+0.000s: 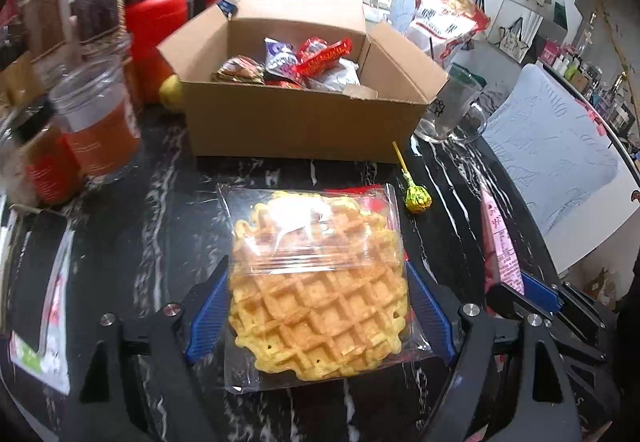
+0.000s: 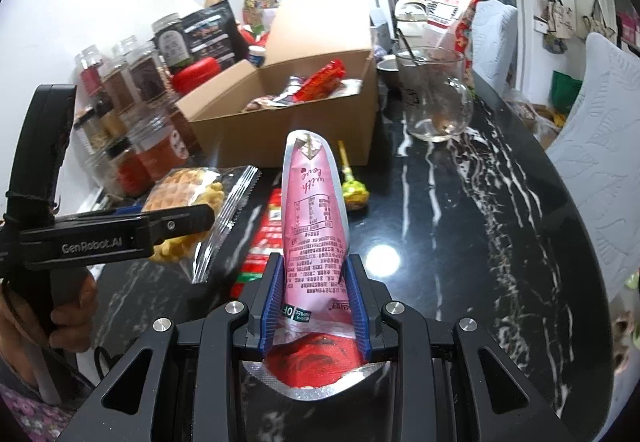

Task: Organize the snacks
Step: 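Carry the waffle and pink tube packet over the cardboard box with both grippers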

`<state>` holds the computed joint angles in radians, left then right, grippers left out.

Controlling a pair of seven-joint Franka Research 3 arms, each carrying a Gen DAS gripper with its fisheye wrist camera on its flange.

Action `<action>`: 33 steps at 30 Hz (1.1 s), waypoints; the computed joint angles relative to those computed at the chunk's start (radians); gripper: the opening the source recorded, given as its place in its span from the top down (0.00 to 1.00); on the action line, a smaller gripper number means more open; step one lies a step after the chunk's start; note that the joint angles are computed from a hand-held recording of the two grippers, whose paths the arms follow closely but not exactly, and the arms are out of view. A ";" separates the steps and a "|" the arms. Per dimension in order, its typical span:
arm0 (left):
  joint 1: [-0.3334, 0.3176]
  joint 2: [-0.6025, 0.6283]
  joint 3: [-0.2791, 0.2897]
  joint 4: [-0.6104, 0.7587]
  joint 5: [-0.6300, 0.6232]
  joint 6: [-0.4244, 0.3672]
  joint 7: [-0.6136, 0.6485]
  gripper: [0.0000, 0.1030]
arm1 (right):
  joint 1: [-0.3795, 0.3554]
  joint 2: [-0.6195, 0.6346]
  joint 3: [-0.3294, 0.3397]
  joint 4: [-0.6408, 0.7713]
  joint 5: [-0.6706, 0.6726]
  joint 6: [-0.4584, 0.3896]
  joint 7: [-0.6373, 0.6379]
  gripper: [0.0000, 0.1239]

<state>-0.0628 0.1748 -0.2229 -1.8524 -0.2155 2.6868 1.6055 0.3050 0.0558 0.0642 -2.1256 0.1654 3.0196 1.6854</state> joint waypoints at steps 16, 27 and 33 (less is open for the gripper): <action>-0.026 -0.182 0.058 -0.166 -0.074 0.179 0.048 0.20 | 0.022 -0.002 0.078 0.050 0.375 0.072 -0.389 0.75; -0.021 -0.142 0.065 -0.071 -0.117 0.241 0.115 0.20 | 0.026 0.058 0.085 0.192 0.480 0.073 -0.529 0.75; 0.008 -0.083 0.040 0.026 -0.106 0.264 0.131 0.20 | 0.013 0.102 0.074 0.281 0.413 0.045 -0.480 0.75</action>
<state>-0.0551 0.0921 -0.1829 -1.8260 -0.3220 2.9508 1.7361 0.3183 0.1576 0.1379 -1.8442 0.5788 3.0648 1.2052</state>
